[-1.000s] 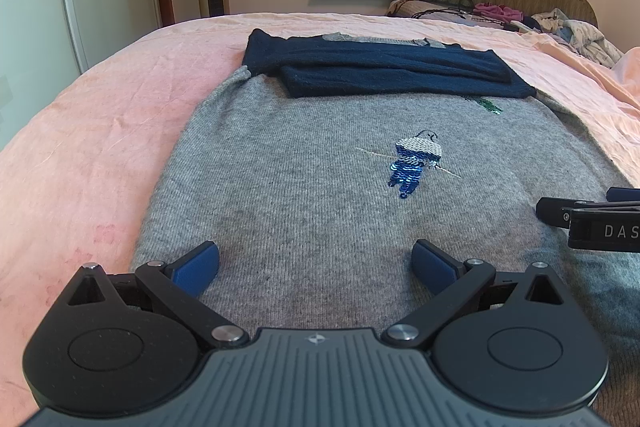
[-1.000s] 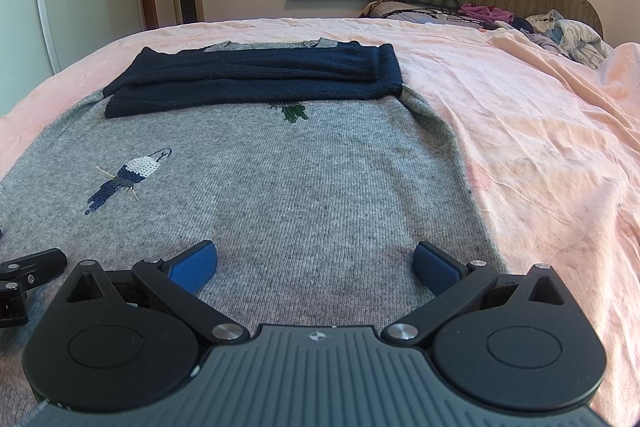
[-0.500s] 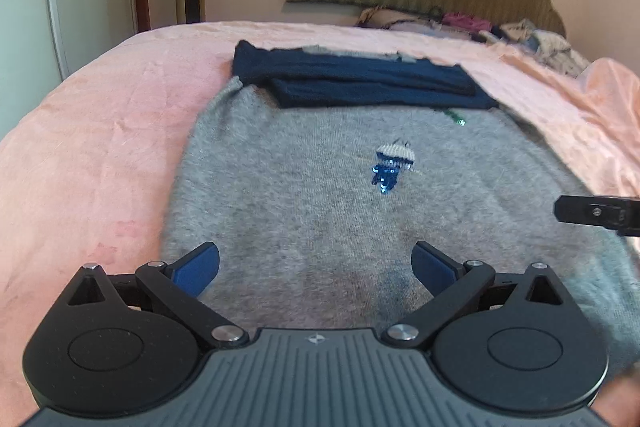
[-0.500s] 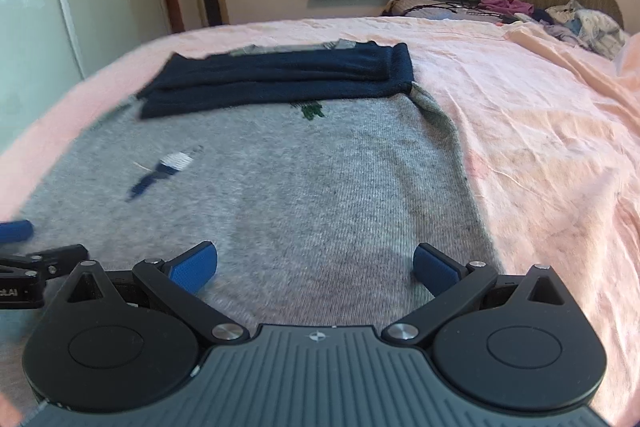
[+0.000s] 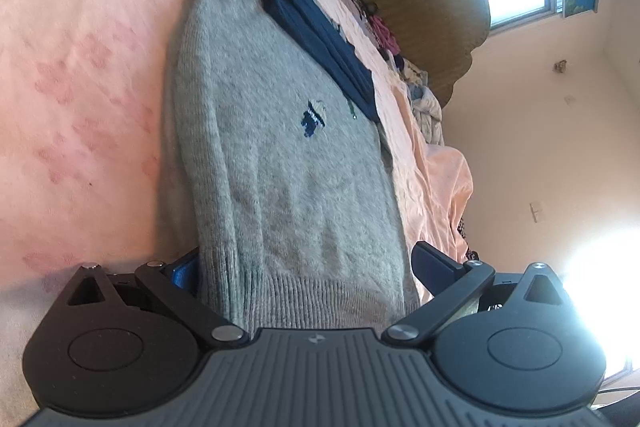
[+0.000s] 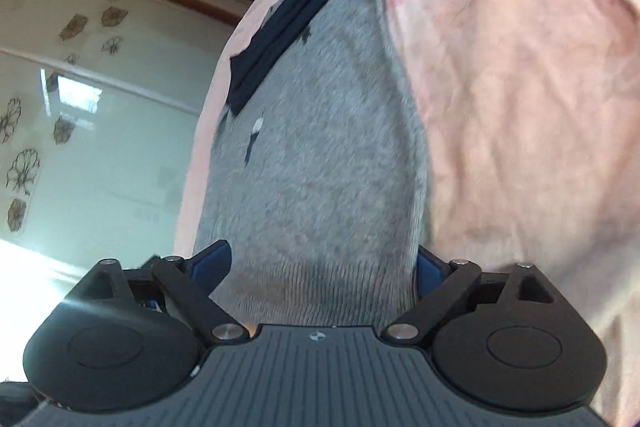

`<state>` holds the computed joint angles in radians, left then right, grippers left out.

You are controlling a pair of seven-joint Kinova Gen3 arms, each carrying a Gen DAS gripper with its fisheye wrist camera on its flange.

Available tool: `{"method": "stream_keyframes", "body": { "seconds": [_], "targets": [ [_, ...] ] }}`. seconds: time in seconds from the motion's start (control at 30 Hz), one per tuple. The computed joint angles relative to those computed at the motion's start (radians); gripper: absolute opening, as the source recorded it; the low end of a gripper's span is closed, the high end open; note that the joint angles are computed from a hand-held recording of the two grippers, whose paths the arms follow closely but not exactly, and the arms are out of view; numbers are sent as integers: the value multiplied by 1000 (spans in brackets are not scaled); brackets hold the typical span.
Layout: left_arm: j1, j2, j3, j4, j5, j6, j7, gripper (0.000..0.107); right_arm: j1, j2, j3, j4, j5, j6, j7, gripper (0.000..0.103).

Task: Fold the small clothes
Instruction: 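Grasp the grey ribbed hem with both tools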

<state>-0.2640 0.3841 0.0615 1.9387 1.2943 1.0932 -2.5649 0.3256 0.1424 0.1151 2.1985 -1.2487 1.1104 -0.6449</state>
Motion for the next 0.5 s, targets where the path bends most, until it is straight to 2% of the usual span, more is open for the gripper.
{"method": "stream_keyframes", "body": {
  "seconds": [0.07,0.13,0.17,0.2,0.27,0.4,0.5],
  "targets": [
    [4,0,1,-5,-4,-3,8,100,-29,-10,8,-12,24,-4,-8,85],
    [7,-3,-5,-15,-27,-10,44,80,-21,-9,-7,-27,46,-7,-45,66],
    [10,-6,-9,-23,-50,-16,71,58,-28,-8,-8,-40,75,-15,-81,42],
    [17,-8,-13,-34,-81,-27,103,47,-44,-7,1,-49,105,-26,-107,24],
    [14,-6,-12,-46,-125,-29,137,39,-22,0,-11,-47,117,-23,-110,18],
    [27,-32,-6,-52,-188,-68,175,26,-19,6,-13,-50,119,-14,-107,18],
    [40,-43,0,-78,-251,-82,216,21,-26,9,-16,-82,162,-16,-145,12]
  ]
}}
